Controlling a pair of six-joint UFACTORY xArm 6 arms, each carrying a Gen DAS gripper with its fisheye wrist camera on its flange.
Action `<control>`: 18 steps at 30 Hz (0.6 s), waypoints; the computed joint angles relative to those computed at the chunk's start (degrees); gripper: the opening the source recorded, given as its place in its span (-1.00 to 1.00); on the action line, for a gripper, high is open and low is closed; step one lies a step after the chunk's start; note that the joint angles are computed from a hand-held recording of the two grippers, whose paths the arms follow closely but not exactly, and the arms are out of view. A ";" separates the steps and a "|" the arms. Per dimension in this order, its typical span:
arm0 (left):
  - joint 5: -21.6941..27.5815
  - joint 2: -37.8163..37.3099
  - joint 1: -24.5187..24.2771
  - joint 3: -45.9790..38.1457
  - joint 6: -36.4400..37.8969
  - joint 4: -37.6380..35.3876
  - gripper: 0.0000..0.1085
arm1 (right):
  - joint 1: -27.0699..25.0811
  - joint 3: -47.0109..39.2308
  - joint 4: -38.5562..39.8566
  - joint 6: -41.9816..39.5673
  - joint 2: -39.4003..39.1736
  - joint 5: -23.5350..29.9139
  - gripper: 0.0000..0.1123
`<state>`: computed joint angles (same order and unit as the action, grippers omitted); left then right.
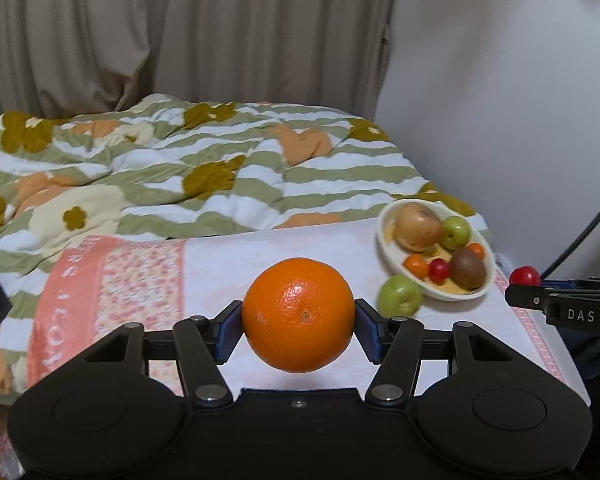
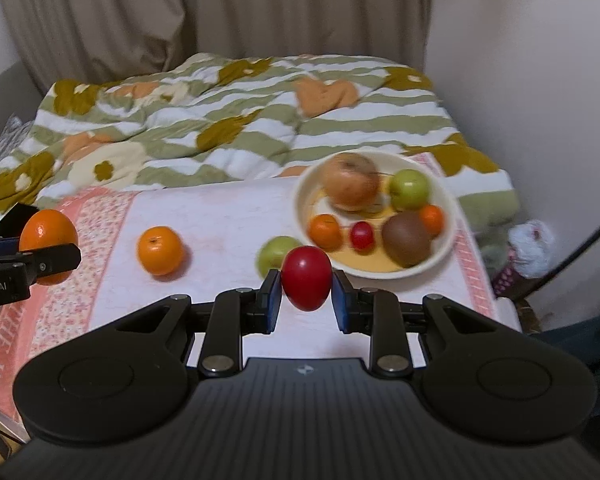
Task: Organize fruits
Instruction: 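Carry the orange with the left tool to the bowl while the right tool carries the tomato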
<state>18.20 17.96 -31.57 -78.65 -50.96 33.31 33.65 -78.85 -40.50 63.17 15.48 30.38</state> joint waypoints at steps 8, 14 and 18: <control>5.90 9.79 -4.33 -13.93 -1.55 -0.42 0.15 | -6.30 5.76 3.65 -6.80 -3.49 -6.10 -0.25; 13.15 21.62 -7.52 -30.98 -0.46 -3.10 0.16 | -11.52 6.53 13.14 -20.93 -2.33 -11.03 -0.25; 19.53 32.27 -9.31 -47.01 3.73 -6.50 0.16 | -14.34 4.96 22.19 -32.73 0.25 -13.05 -0.25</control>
<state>37.73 50.23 -40.88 -125.66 -47.22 26.81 19.31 -73.89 -18.31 30.44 15.73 17.33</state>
